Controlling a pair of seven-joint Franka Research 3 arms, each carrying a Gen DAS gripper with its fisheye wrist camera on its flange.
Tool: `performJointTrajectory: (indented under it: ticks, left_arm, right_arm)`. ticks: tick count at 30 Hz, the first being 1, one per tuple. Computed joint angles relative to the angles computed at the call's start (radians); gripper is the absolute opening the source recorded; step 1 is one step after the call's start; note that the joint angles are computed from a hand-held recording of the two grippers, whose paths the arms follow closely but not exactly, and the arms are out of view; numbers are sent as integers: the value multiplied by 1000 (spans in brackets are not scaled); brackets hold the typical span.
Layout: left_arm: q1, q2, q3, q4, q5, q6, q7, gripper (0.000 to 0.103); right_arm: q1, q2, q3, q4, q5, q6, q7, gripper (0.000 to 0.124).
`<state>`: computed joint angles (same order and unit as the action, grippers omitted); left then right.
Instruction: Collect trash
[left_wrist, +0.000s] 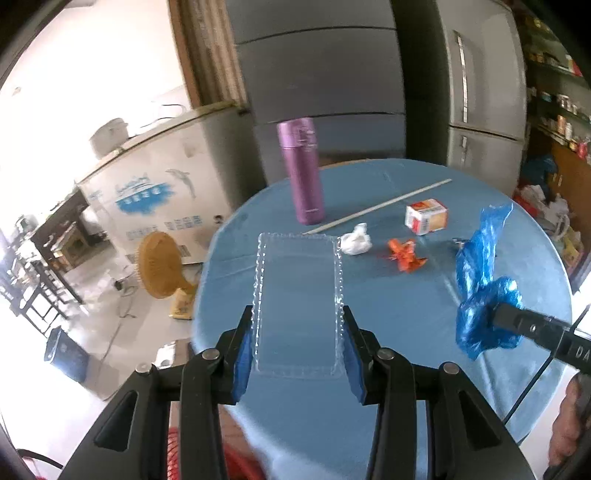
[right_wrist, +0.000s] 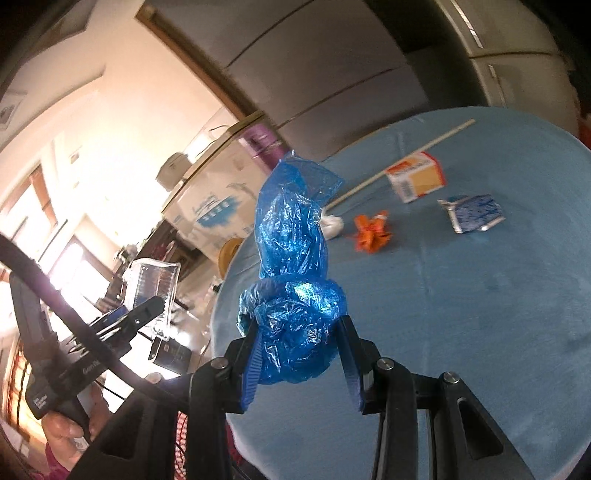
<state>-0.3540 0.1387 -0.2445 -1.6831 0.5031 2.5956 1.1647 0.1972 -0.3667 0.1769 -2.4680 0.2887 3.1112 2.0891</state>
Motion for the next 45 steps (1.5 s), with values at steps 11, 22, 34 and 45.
performJointTrajectory:
  ticks: [11, 22, 34, 45]
  left_arm:
    - [84, -206, 13, -243, 44, 55, -84, 45]
    - [152, -307, 20, -374, -9, 97, -76, 45]
    - [198, -344, 32, -435, -28, 91, -71, 45]
    - [215, -366, 36, -473, -35, 73, -75, 45]
  right_arm:
    - [40, 38, 51, 91, -61, -46, -4, 41]
    - [104, 126, 63, 203, -125, -96, -6, 41]
    - [189, 231, 34, 320, -155, -151, -37, 41]
    - [235, 290, 13, 392, -158, -191, -73, 41]
